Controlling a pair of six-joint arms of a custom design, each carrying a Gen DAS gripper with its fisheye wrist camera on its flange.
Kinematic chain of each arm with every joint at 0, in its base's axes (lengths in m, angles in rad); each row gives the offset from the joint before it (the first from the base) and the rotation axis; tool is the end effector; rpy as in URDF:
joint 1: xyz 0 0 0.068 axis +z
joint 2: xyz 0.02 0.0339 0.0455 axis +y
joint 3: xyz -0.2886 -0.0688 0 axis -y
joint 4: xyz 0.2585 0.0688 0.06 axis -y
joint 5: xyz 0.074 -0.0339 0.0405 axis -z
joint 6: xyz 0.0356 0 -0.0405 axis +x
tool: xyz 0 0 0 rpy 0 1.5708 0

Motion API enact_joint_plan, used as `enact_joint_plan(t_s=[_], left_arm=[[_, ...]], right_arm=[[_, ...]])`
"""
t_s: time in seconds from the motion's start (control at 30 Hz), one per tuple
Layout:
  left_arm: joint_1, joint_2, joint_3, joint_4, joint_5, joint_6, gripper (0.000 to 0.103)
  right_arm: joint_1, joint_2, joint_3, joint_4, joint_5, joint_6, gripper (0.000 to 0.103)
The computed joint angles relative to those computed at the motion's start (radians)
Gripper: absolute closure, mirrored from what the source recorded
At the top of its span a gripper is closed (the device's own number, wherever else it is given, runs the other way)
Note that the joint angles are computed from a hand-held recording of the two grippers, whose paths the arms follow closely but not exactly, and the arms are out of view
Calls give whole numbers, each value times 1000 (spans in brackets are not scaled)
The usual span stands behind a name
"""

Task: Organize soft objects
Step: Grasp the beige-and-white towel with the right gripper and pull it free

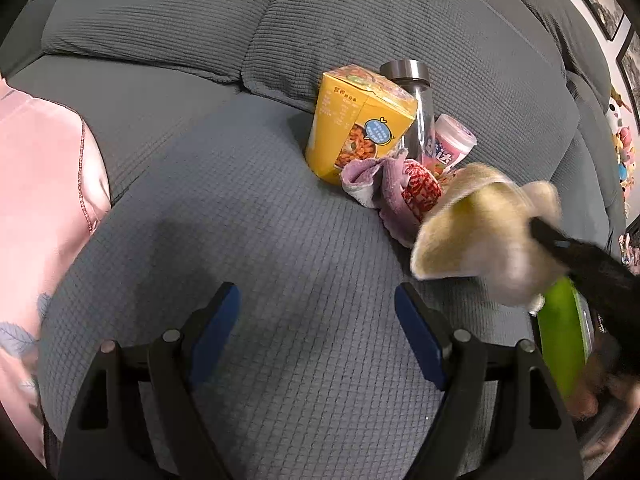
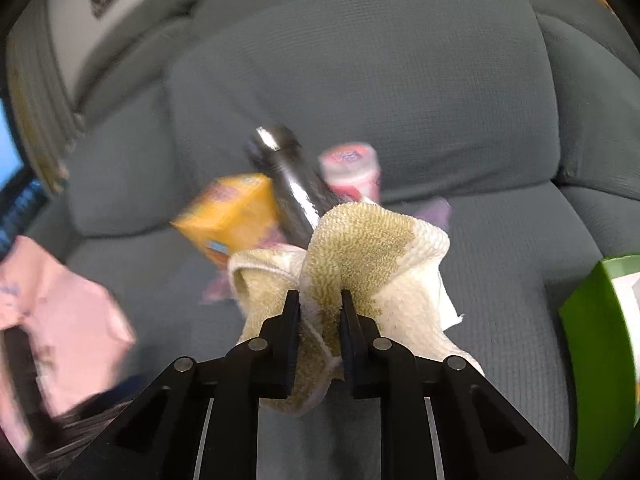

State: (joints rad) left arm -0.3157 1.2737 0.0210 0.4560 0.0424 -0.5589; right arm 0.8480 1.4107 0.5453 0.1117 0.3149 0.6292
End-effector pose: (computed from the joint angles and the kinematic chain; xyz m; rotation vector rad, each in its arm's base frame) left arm 0.1421 -0.0480 0.0843 -0.2725 2.4020 -0.4637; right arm 0.1842 0.1921 0.1667 -0.0943 2.3103 0.4015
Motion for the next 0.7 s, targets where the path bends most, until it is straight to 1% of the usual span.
enact_joint_plan(t_s=[0.03,0.1,0.13,0.2,0.27,0.33,0.37,0.4,0.47,0.57,0.6,0.7], left_arm=[[8,-29,12,-61,6,10,25],[40,-57,13,-90,46,19,25],[57,-64,17,-107,66,22,24],[108,-58,24,-125,123,27,24],[164,-39,26,-126,189,37,24],[205,-31,28,-137,248,52,24],[209,-35,36,-170,254,69,24],[208,-31,36,-170,262,71,24],[175,-3,43,-162,259,70,24],[120,56,65,-158,259,67,24],[101,77,68,-145,258,62,24],[50,133,80,-120,249,57,24]], right_arm=[[23,-58,-9,-32,-7,13,84],[68,-120,-3,-110,-14,41,84],[92,-132,5,-145,-20,57,84],[116,-113,11,-158,-65,81,84],[120,-76,-4,-125,-135,105,84],[97,27,1,-79,-210,122,84],[91,88,20,-86,-218,137,84],[89,122,29,-93,-222,148,84],[64,200,36,-55,-260,144,84],[34,263,45,-13,-295,143,84],[19,284,47,6,-320,134,81],[-15,275,8,66,-398,153,73]])
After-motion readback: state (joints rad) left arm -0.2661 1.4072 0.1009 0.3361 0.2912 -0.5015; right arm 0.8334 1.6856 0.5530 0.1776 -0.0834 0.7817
